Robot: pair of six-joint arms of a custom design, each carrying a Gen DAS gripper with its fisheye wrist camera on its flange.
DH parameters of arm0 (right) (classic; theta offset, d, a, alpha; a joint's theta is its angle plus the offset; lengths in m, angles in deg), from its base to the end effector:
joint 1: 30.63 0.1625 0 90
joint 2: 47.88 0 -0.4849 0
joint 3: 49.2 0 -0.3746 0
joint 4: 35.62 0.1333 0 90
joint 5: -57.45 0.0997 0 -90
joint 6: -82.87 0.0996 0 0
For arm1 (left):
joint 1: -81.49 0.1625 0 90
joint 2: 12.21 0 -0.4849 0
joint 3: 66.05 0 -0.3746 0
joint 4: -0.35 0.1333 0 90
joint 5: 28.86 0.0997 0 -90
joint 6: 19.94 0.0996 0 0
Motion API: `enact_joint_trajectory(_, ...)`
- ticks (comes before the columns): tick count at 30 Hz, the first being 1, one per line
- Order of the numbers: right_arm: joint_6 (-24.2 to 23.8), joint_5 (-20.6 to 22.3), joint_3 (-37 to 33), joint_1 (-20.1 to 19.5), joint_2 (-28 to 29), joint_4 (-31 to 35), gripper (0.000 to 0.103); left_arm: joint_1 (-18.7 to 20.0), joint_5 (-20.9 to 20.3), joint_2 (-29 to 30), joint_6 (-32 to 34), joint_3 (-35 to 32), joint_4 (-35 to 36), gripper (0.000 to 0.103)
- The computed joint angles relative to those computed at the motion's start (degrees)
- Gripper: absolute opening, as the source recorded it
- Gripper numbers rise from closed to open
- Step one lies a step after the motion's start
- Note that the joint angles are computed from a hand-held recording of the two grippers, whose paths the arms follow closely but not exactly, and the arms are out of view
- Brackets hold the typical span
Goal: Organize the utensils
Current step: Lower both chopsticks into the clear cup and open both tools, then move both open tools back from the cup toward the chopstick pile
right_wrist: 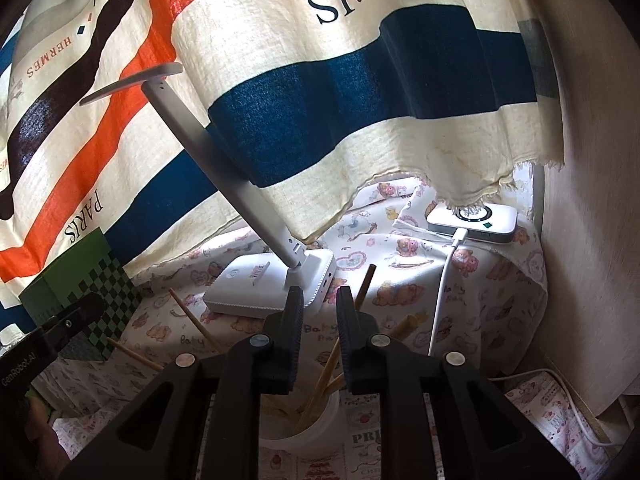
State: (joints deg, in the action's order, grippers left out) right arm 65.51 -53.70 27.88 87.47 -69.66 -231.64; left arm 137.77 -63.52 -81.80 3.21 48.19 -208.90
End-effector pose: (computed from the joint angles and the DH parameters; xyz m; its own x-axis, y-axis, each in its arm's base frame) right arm 0.4620 -0.6586 0.0528 -0.8218 -0.3508 0.4490 -0.5693 0.4755 -0.6706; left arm -0.1078 -0.5492 0.4348 -0.7818 -0.2294 -0.5799 0.4946 0.3383 -0.8006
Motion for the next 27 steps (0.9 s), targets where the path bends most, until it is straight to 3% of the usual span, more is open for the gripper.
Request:
enact_joint_trajectory(4,-1.8,-1.9,0.4,0.9,0.2,-4.6,0.063,-0.9,-0.2,-1.4,2.6,2.0,-2.9,0.043)
enact_joint_trajectory(9,-3.8,-1.2,2.3,1.8,-1.1,-8.3,0.069,-1.9,1.3,-3.4,3.8,4.4,-5.1,0.061)
enact_joint_trajectory(17,-5.1,0.5,5.5,4.0,-3.1,-11.6,0.083,-3.7,3.3,-5.9,5.9,7.6,-9.1,0.069)
enact_joint_trajectory(22,-7.0,1.4,7.7,5.8,-3.6,-12.5,0.086,-5.9,7.7,-6.6,11.5,9.4,-13.6,0.087)
enact_joint_trajectory(27,-6.6,0.8,11.0,7.2,-4.3,-11.9,0.089,-8.1,10.7,-9.9,7.4,13.6,-11.4,0.096)
